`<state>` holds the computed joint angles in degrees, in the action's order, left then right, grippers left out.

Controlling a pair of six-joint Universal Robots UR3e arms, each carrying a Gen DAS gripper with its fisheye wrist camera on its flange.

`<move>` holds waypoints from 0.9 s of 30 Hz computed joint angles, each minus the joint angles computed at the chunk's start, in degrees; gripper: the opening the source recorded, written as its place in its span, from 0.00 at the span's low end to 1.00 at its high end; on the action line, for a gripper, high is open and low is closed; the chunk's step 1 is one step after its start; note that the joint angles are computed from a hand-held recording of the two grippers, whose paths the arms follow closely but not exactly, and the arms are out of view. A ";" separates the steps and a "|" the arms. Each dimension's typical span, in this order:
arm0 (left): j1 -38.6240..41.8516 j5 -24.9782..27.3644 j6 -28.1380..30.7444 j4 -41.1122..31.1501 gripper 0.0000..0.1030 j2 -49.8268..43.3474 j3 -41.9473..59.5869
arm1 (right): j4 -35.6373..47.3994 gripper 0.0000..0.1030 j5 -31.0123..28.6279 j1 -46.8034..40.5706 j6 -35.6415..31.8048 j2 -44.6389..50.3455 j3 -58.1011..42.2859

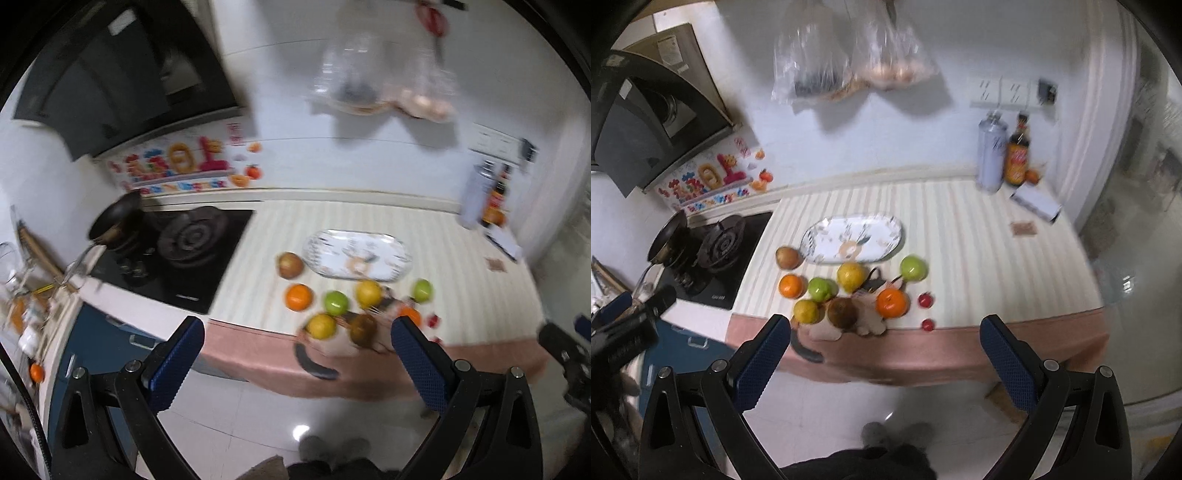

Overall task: Organize fruits
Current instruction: 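Grasp the dark red apple with the right tool while the left tool grasps the yellow citrus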

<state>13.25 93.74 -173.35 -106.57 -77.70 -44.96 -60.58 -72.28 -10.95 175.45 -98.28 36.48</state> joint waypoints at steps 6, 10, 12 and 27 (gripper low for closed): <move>1.09 8.55 -2.58 12.76 1.00 1.25 -15.91 | -15.96 1.00 -0.05 4.13 1.35 -0.30 21.23; 5.07 8.10 -1.47 15.11 1.00 -0.64 -22.47 | -28.62 1.00 -1.53 9.44 5.78 5.12 31.53; 6.19 6.84 -0.89 15.61 1.00 -2.53 -24.66 | -32.68 1.00 -0.58 11.54 7.91 9.75 33.95; 11.72 -7.19 11.02 12.03 0.81 -26.93 -22.91 | -40.20 0.67 0.43 24.03 21.39 49.11 16.86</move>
